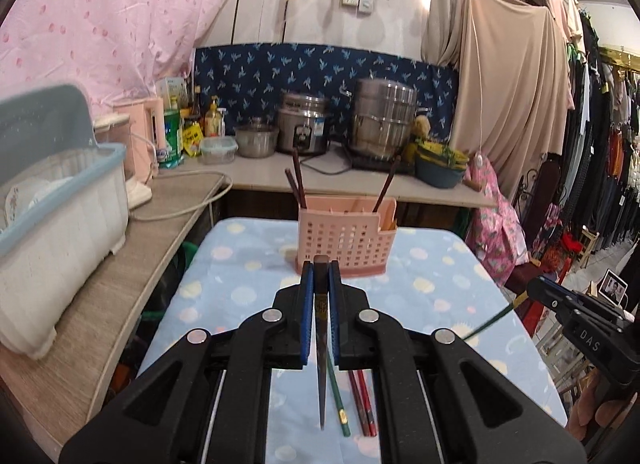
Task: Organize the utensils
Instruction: 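Lift both held chopsticks and carry them above the pink basket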
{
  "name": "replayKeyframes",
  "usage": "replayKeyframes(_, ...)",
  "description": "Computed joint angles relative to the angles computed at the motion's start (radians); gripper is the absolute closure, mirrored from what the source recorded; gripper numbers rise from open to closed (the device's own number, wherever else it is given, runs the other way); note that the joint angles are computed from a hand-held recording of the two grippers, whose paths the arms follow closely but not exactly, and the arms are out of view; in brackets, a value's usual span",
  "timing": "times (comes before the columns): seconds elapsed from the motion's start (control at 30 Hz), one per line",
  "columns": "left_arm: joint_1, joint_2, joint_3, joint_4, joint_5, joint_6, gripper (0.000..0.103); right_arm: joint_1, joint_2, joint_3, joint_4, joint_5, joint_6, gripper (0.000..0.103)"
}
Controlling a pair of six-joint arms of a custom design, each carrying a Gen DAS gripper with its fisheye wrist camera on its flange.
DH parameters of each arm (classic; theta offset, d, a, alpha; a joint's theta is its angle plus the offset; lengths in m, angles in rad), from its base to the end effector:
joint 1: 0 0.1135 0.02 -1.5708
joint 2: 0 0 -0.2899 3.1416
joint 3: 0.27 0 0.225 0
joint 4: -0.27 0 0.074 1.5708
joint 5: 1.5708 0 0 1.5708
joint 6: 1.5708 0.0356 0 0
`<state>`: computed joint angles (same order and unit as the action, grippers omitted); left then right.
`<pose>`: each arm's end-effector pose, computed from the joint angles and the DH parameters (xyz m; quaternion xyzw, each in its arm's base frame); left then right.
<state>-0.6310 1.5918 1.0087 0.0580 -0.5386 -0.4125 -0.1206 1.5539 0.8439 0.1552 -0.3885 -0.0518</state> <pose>0.2777 -0.1803 0.2816 -0.0410 0.8447 -0.0401 0.5322 0.3090 -0.0239 0.2512 -0.0643 0.8600 0.1269 0.4900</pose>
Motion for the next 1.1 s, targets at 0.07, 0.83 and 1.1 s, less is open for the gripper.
replayKeyframes(0.07,0.001,-0.006,0.021,-0.003,-0.004,0.014,0.096,-0.001,-0.006,0.011,-0.001,-0.006,0.004,0.096)
replayKeyframes(0.83,0.106,0.118,0.359,-0.002,0.079,0.158,0.096,0.037,0.121,0.355,-0.071,-0.034,0.061,0.096)
replayKeyframes(1.1,0.203,0.322,0.705,-0.033,0.133,0.237,0.096,0.135,0.349,0.827,-0.163,0.027,0.077,0.096)
